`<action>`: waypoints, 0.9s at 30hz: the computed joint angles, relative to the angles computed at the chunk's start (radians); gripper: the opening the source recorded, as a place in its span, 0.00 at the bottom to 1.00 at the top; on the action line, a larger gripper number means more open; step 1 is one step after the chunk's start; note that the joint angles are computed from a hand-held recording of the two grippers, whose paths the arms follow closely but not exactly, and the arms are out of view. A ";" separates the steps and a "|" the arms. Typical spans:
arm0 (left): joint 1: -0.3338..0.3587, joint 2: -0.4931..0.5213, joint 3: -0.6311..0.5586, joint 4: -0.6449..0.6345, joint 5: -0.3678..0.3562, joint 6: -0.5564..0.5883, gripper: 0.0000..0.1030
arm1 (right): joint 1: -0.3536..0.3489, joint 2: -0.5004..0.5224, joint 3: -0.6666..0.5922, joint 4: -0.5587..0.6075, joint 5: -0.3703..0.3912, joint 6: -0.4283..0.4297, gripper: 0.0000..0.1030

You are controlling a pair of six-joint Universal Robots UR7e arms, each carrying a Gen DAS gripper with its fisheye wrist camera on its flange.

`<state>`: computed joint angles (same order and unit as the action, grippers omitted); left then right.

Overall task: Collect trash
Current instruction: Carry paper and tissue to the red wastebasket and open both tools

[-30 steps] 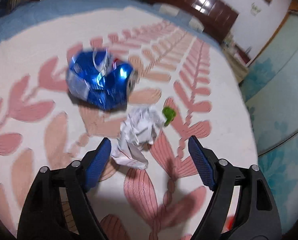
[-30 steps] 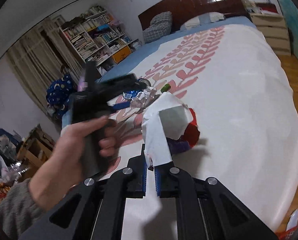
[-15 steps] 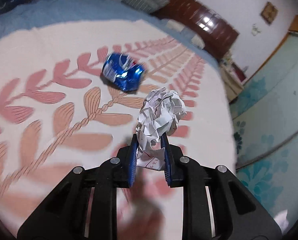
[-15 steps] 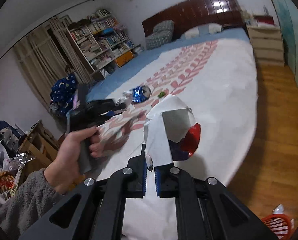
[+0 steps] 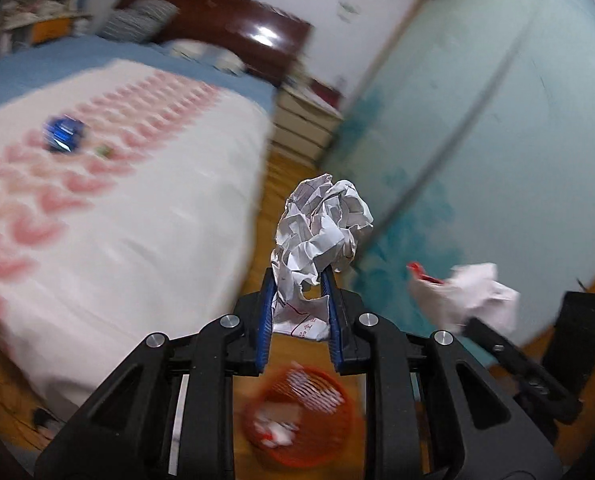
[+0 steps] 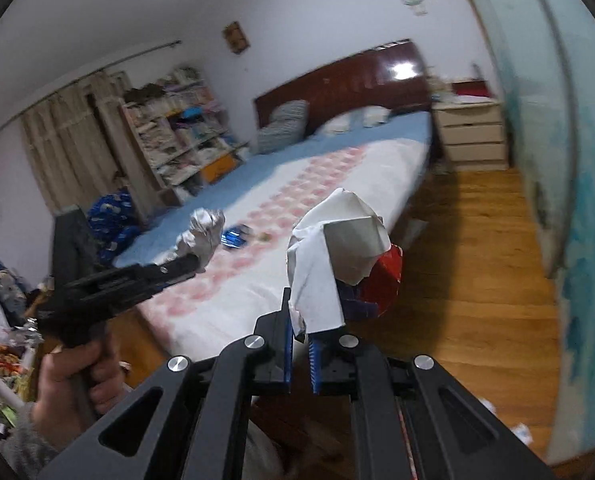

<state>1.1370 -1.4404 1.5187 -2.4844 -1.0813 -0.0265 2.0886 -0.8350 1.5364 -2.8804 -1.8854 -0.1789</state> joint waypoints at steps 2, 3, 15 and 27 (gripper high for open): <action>-0.006 0.026 0.021 0.042 -0.027 -0.027 0.21 | -0.029 -0.063 0.088 0.007 -0.046 0.028 0.08; -0.011 0.047 0.034 0.059 -0.036 -0.035 0.21 | -0.045 -0.090 0.128 0.009 -0.061 0.043 0.08; -0.034 0.210 0.039 0.305 0.072 -0.021 0.21 | -0.226 -0.223 0.443 -0.046 -0.100 0.257 0.08; -0.033 0.232 0.020 0.343 0.089 -0.064 0.22 | -0.194 -0.091 0.307 0.000 -0.073 0.281 0.09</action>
